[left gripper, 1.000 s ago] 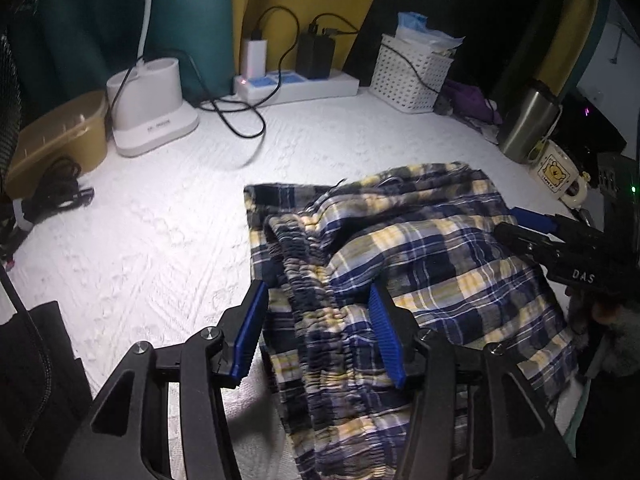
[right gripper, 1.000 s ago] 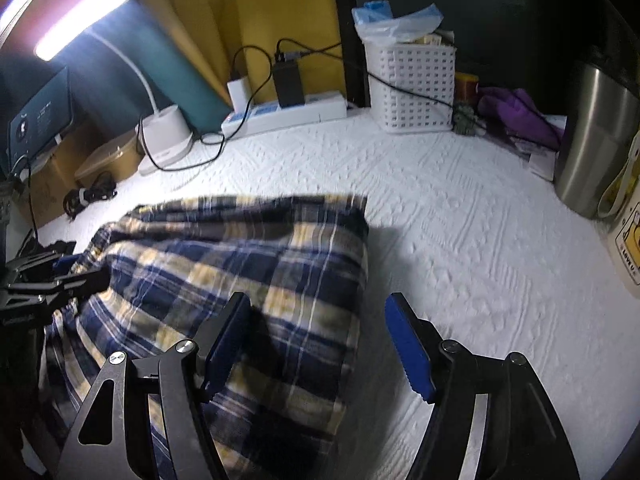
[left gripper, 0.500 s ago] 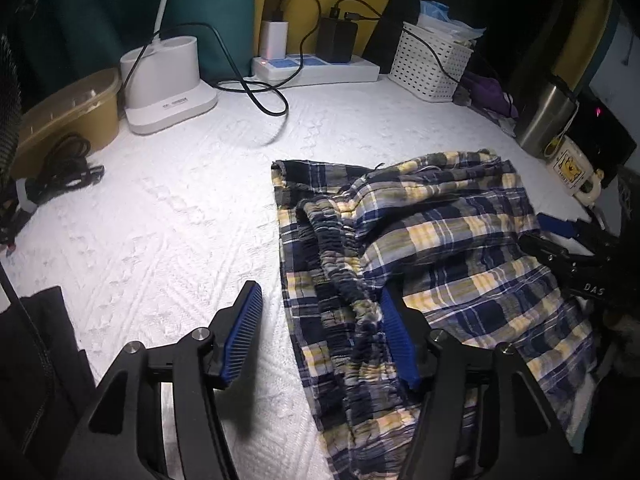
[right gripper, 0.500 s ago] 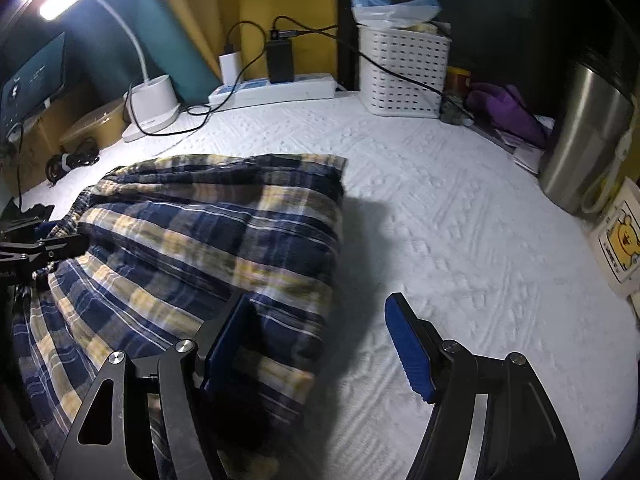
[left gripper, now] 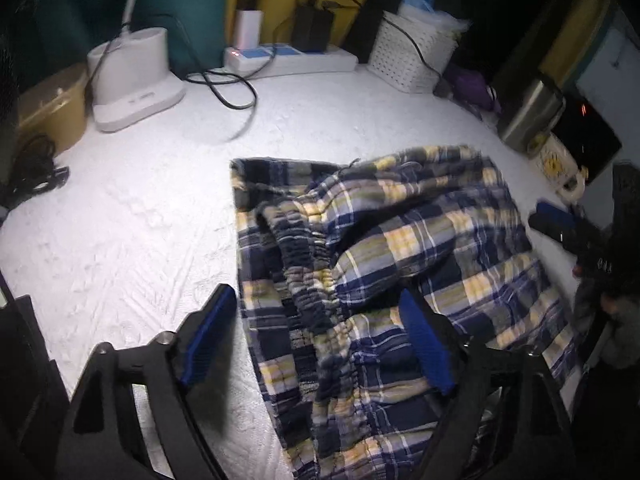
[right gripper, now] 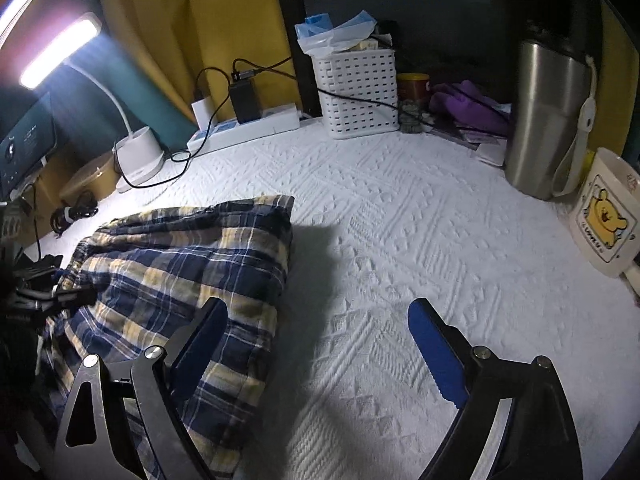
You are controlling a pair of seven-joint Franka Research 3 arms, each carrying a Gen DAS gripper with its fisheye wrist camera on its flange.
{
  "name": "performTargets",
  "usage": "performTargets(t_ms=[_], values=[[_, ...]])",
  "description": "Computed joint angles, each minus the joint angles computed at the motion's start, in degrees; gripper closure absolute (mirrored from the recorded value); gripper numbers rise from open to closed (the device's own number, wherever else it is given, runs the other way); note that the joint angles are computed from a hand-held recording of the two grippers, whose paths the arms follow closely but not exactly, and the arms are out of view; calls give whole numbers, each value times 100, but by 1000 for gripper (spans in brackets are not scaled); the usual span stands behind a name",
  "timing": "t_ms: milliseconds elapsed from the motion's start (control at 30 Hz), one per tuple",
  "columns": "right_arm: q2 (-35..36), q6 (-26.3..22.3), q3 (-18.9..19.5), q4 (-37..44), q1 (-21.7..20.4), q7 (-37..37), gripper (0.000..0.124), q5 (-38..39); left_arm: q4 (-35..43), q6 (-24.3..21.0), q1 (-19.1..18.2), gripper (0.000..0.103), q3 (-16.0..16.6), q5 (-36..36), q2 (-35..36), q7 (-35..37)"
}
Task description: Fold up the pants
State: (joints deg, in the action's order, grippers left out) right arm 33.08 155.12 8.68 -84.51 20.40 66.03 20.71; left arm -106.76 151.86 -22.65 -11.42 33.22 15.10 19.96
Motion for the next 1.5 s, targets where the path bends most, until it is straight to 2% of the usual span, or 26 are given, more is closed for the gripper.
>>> performTargets(t_ms=[100,233,400,500,633,900,967,1067,1133,1200,1233,1300,1500], values=[[169,-145,5,191,26,18,31,-23,73,-39,67,17,-74,-212,54,324],[337,-379,79,438,-11,-64,31,34,95,39,57,17,-41,-278,84,400],[435,-553,134,603,-6,-208,31,117,220,498,86,17,-160,-580,272,680],[513,-708,166,733,-2,-288,31,165,535,201,-199,18,39,-151,462,664],[600,-872,317,875,-93,-517,32,403,437,435,-179,18,81,-162,429,576],[879,-1338,457,1359,-64,-919,32,698,370,548,-305,35,251,377,399,93],[961,-1467,498,1490,-66,-1009,32,793,385,578,-345,36,292,531,421,-21],[989,-1516,457,1548,10,-1055,44,832,412,570,-356,42,293,634,437,-98],[969,-1472,406,1525,69,-1059,59,794,390,638,-329,50,275,636,434,-111],[936,-1411,383,1476,95,-1059,83,782,371,734,-293,59,240,590,436,-71],[923,-1391,385,1450,95,-1083,85,782,381,738,-305,61,246,605,438,-67],[860,-1266,407,1346,100,-1157,97,800,413,684,-378,64,291,726,426,-129],[406,-635,641,676,-48,-1609,101,1219,376,558,-496,64,348,1186,234,-491]])
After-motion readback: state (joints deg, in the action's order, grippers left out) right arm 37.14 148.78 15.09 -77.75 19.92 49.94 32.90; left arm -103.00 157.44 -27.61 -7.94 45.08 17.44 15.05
